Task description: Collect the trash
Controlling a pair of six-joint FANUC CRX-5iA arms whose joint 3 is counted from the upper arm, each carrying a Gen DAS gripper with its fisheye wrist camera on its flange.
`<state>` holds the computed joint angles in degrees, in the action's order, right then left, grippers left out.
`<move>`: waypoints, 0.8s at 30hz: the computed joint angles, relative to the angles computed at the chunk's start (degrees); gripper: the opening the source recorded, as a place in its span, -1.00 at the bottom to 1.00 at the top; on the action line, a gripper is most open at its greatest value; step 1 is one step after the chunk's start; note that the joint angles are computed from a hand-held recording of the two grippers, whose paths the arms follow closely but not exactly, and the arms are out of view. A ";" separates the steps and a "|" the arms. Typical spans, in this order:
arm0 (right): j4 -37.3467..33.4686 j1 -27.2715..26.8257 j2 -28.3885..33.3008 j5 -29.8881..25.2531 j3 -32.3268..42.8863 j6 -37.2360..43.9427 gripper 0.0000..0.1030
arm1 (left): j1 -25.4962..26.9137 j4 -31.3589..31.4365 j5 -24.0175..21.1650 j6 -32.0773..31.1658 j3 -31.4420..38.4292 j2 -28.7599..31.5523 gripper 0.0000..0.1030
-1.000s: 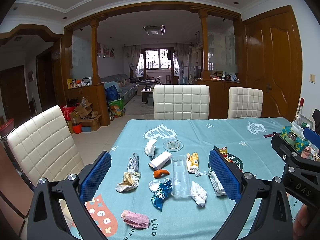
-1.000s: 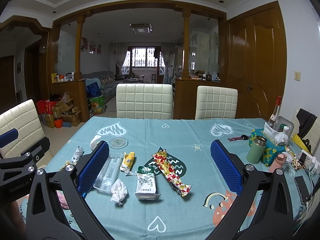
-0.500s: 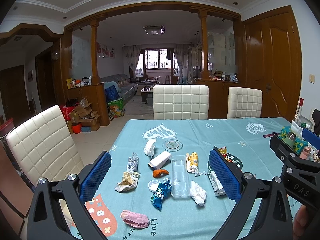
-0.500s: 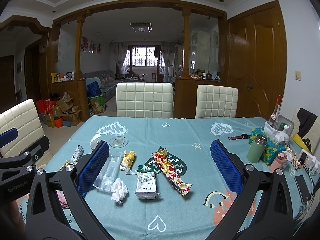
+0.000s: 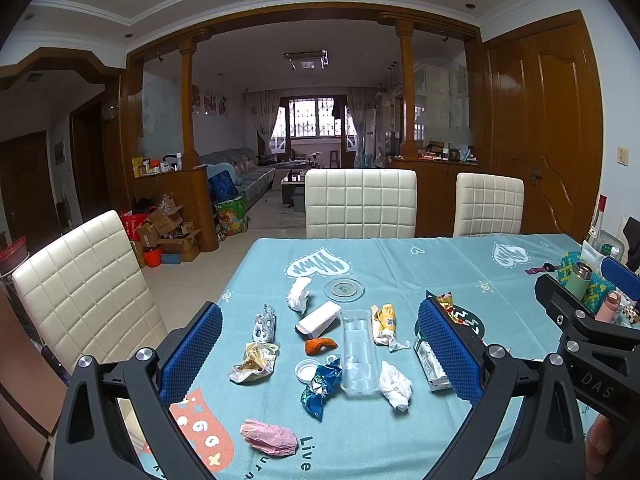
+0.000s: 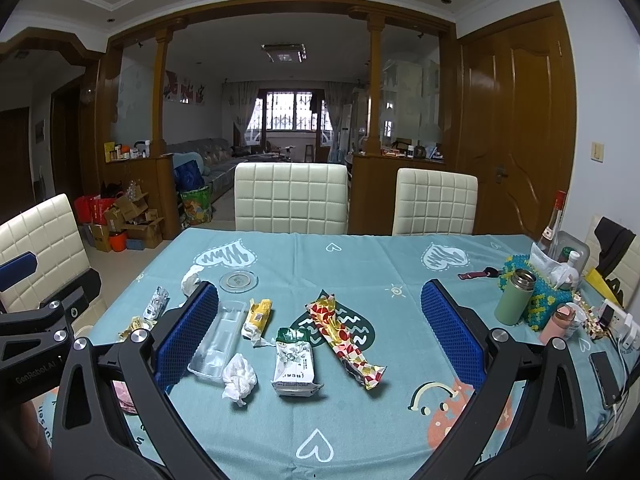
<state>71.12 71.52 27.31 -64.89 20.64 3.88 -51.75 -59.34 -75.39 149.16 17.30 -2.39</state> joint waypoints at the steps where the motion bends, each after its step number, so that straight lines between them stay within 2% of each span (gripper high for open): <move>1: -0.05 0.01 -0.06 0.05 -0.08 -0.03 0.94 | 0.02 0.08 0.03 0.02 -0.03 -0.02 0.87; 24: -1.28 0.22 1.21 -0.17 2.11 2.44 0.94 | 0.56 0.85 0.22 -0.33 -0.27 -0.25 0.87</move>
